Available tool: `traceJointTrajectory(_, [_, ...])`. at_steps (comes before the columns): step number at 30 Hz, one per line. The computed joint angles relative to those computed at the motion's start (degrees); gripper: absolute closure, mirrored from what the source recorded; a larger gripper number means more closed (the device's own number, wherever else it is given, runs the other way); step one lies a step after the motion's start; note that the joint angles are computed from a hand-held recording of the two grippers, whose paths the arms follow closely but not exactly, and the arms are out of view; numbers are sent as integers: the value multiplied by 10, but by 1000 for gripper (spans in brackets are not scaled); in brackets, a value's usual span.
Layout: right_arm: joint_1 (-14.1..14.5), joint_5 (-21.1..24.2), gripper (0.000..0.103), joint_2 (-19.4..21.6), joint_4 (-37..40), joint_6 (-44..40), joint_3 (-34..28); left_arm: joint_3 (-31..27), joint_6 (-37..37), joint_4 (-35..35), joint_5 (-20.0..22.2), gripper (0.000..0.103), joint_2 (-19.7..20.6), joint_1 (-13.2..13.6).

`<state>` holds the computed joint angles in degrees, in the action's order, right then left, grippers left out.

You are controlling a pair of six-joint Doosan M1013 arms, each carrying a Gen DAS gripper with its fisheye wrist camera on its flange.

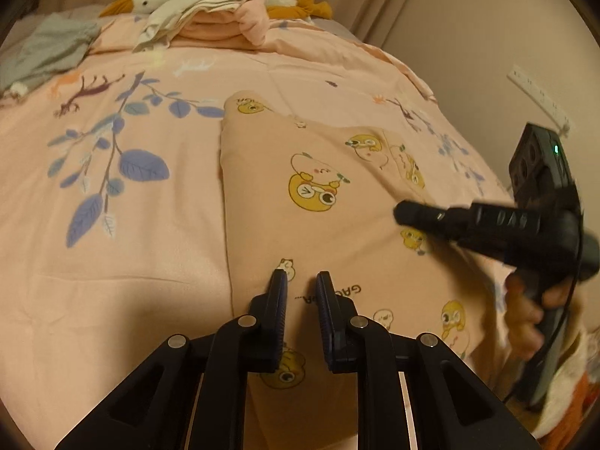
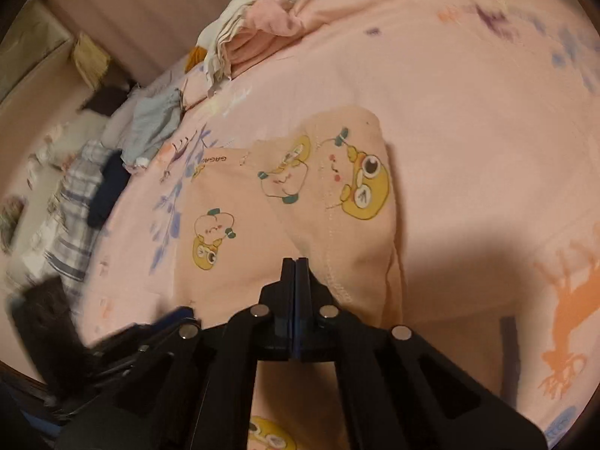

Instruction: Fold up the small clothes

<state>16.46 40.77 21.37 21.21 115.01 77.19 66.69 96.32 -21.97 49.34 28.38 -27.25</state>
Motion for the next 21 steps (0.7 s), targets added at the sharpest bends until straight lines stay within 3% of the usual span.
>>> traceJointTrajectory(4, [-3, -25, 103, -13, 17, 6, 18, 13, -24, 79, -27, 83, -11, -19])
traceJointTrajectory(6, [7, -39, 92, -23, 11, 1, 25, 25, -33, 106, -39, 83, -18, -24])
traceJointTrajectory(8, [19, -48, 91, -31, 33, -83, 25, 30, -39, 121, -46, 83, -21, -27])
traceJointTrajectory(10, [36, -24, 88, -29, -3, -133, 12, 33, -45, 120, -51, 83, -22, -27])
traceJointTrajectory(13, [56, 47, 87, -12, -127, -60, -11, 33, -46, 114, -49, 83, -21, -25])
traceJointTrajectory(18, [40, 4, 92, -32, -62, -55, 28, 33, -77, 162, -55, 83, -22, -35])
traceJointTrajectory(21, [47, -26, 87, -53, -87, -46, 52, 37, -89, 179, -61, 83, -24, -38])
